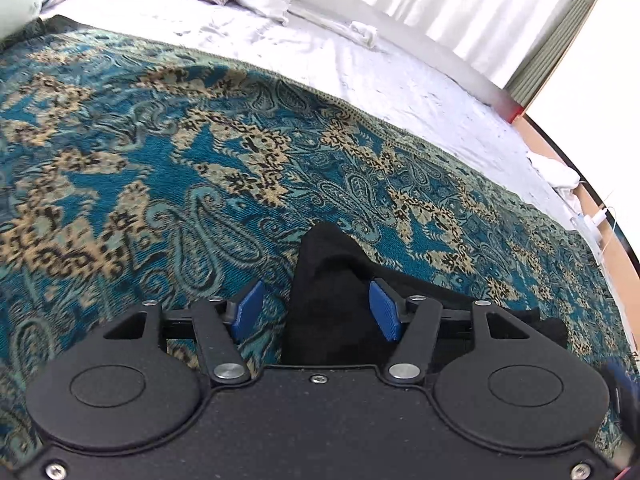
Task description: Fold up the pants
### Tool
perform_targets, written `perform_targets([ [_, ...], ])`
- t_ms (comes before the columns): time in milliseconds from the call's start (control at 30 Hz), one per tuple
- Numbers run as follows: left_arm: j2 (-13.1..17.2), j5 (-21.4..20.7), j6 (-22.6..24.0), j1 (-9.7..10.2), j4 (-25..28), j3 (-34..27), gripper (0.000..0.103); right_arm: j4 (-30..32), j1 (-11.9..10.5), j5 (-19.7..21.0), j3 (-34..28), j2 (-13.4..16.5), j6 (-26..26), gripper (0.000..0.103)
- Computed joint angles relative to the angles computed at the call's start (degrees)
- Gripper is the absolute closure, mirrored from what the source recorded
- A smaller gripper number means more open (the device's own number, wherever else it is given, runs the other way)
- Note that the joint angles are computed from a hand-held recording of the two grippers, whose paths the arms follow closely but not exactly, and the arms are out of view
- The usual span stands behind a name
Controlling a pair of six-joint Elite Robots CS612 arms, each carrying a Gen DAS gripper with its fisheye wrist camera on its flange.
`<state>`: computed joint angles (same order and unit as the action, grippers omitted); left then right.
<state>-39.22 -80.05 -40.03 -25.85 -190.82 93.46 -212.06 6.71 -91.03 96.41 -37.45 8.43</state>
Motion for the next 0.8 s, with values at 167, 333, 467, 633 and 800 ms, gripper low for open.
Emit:
perform_targets([
  [167, -1.4, 5.6, 4.9, -2.58, -4.7, 3.8, 0.046, 12.5, -1.8, -1.9, -5.7, 1.6, 1.9, 0.022],
  [333, -1.8, 9.1, 8.9, -5.34, -7.5, 6.4, 0.046, 12.8, -1.4, -3.9, -6.7, 2.9, 3.9, 0.094],
  [467, -1.8, 11.9, 10.3, -6.97, -4.9, 7.6, 0.047, -1.1, 0.4, -14.2, -5.6, 4.2, -2.5, 0.101],
  [633, -2.0, 14.0, 9.6, -8.06, -5.3, 9.4, 0.047, 6.4, -1.0, -12.1, -4.6, 3.2, 1.6, 0.099],
  [800, -2.9, 17.1, 10.9, -9.61, -7.9, 11.6, 0.046, -0.5, -1.7, -2.5, -1.5, 2.3, -1.2, 0.084],
])
